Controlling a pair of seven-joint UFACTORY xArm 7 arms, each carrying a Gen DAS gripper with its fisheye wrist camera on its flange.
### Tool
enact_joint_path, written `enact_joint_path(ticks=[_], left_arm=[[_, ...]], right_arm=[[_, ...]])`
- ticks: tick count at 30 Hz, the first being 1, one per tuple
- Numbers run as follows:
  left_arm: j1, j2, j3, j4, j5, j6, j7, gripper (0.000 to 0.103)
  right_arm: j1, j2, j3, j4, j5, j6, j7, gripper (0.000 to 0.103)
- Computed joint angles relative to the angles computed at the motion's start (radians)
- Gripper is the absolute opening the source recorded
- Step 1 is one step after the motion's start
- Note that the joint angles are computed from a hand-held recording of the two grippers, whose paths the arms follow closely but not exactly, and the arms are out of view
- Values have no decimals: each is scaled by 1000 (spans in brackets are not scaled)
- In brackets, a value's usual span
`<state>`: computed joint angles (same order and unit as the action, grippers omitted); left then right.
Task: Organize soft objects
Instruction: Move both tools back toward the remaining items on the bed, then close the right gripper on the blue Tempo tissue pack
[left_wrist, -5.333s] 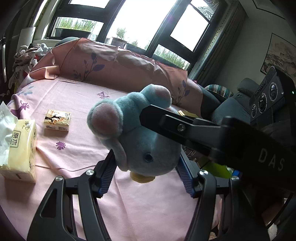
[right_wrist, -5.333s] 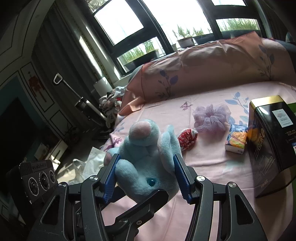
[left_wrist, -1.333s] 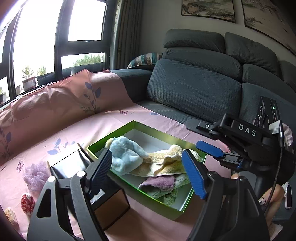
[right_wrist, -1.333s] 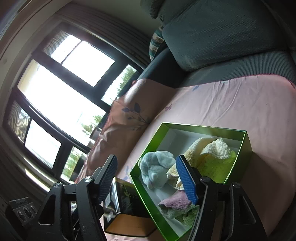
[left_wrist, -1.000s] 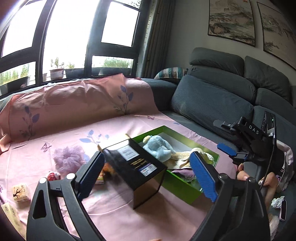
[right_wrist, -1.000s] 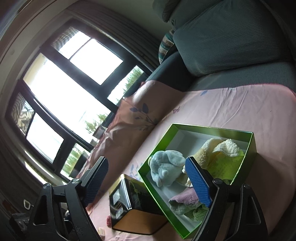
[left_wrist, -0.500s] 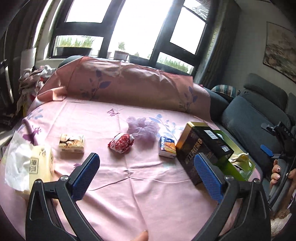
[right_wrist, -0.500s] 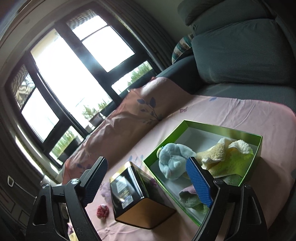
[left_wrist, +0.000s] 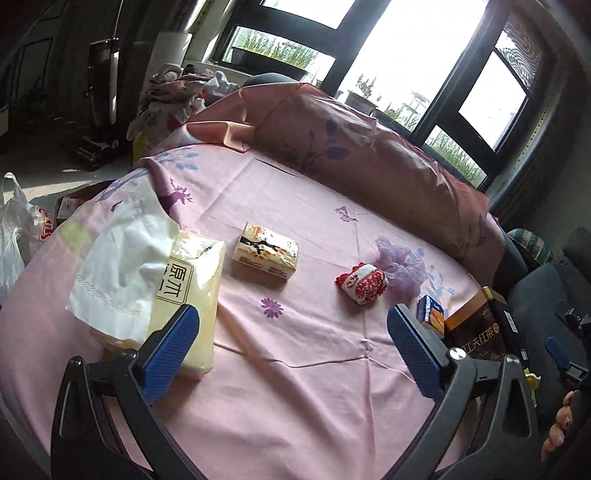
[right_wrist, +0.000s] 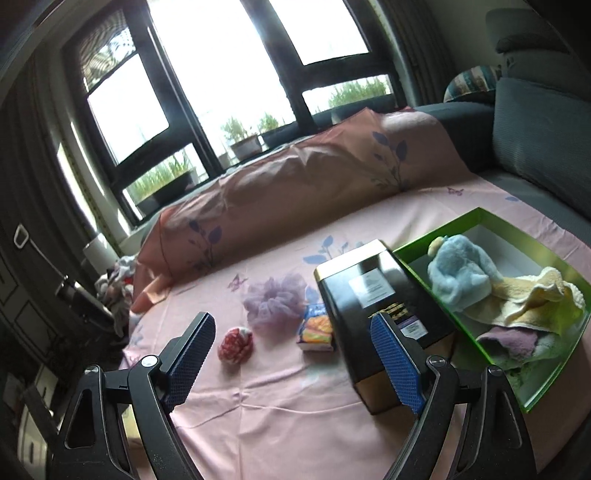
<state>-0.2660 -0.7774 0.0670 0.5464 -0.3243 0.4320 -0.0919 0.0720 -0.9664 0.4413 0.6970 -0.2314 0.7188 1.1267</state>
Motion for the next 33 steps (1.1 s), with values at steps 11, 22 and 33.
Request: enact_joint_path(ticks=[11,22,33], left_arm=[[32,27,3,25,14,52,-22,101],[14,39,21,37,-17,60,21,101],[37,45,3,43,-7,80,24,101]], right_arm=[[-40,577,91,309,-137,266,36,59],[34,894,62,535,-389,567,15,50],[196,953,-28,566,-489,642,-51,28]])
